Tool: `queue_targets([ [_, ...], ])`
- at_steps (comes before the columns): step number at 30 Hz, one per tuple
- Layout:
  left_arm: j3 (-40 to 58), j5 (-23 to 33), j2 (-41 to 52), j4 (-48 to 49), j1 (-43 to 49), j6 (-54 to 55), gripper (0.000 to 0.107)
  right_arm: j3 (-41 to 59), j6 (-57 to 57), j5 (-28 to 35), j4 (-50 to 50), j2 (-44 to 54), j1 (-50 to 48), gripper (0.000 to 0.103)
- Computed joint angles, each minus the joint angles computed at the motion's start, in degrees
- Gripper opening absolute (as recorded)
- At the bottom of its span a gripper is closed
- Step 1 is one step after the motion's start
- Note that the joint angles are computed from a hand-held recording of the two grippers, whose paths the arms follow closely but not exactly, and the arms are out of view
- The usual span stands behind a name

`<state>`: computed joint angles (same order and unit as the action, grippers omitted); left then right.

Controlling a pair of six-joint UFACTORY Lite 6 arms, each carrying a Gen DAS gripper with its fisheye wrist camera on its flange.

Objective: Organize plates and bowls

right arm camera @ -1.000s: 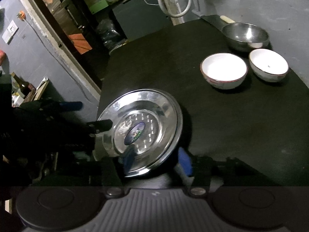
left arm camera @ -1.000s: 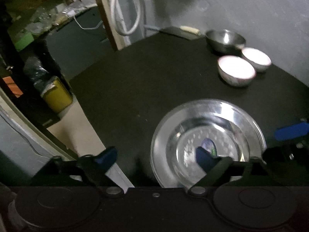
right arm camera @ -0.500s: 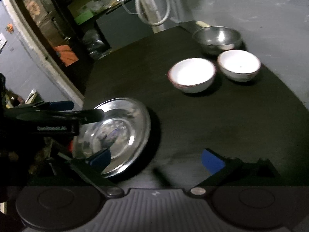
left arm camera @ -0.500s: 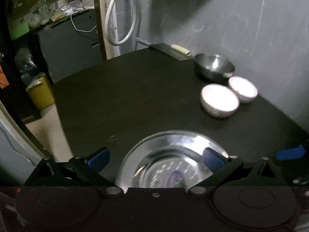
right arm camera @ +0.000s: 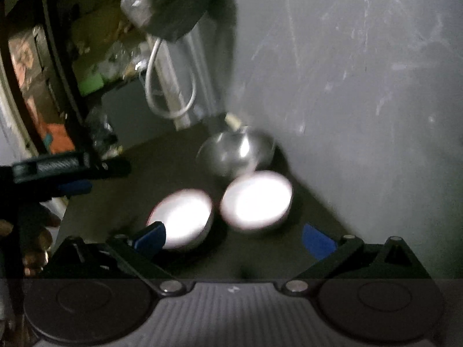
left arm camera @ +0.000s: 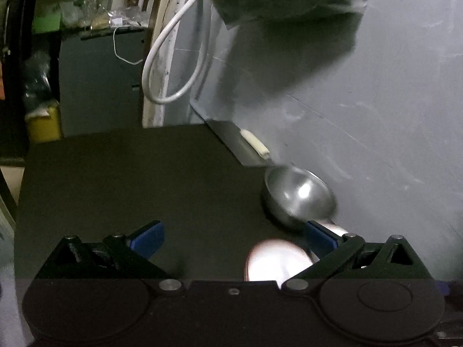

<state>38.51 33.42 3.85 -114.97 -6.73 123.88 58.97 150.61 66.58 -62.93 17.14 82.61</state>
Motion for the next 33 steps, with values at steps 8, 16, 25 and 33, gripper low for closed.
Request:
queue_targets([
  [8,28.1,-19.7,21.7,-14.1,-16.2,0.6,0.102,-12.5,9.1,-15.7,-23.7,-5.1,-23.5,0.095],
  [16,42.3,-24.2,34.3,19.8,-18.5,-36.3,0.086,-10.4,15.4,-25.1,-35.7,0.7,-33.1,0.074],
  [25,47.4,-18.1,39.3,37.6,-18.7,-53.7,0.031,-11.1,22.3,-27.1,-42.6,2.3,-37.2,0.037],
  [33,37.3,-16.8,31.4,13.8,-17.7,-28.8,0.017,-12.5,22.0,-25.5,-41.9,0.7,-35.6,0.025],
])
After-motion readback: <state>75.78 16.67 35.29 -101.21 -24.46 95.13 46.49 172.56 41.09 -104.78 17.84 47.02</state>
